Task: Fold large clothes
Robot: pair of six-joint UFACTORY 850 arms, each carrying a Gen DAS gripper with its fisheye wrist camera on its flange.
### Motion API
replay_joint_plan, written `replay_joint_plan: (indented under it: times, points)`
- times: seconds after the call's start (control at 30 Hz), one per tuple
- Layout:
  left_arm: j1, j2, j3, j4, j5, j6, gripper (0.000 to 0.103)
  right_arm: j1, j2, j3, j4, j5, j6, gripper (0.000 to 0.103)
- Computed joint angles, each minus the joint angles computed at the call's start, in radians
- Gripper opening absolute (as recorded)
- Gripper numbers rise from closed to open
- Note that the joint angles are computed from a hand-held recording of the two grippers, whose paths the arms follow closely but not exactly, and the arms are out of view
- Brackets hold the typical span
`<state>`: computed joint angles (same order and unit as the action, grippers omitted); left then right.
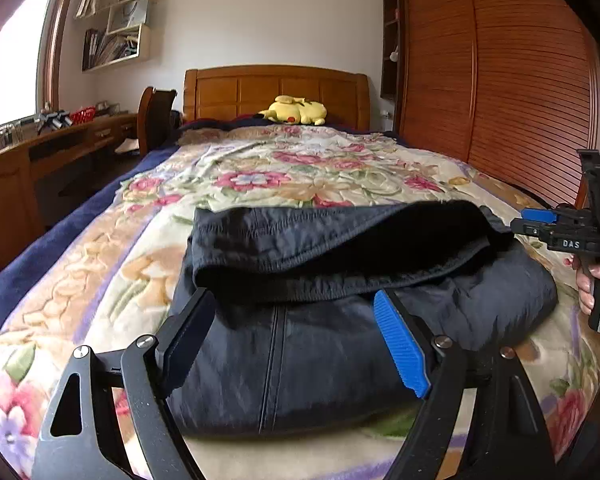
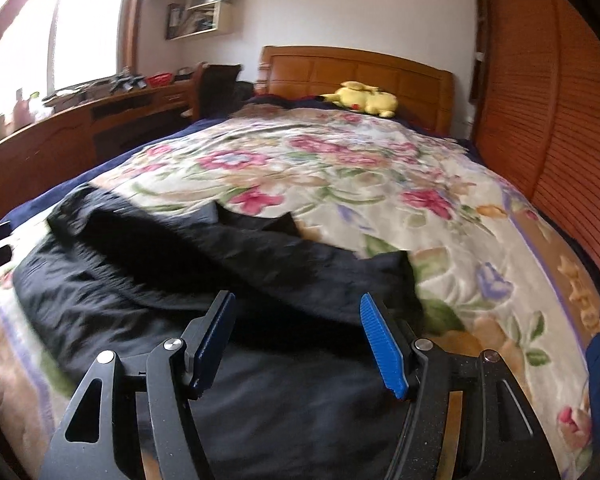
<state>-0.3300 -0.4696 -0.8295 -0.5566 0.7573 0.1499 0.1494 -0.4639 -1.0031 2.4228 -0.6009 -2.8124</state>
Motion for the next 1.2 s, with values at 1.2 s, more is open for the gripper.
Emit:
replay_joint_plan:
  times: [1.2]
  points:
    - [0.042,-0.005,0.020,0.024,-0.010,0.018,0.083,0.142,-0.144,-0.232,-0.380,0.251,0.192,0.068]
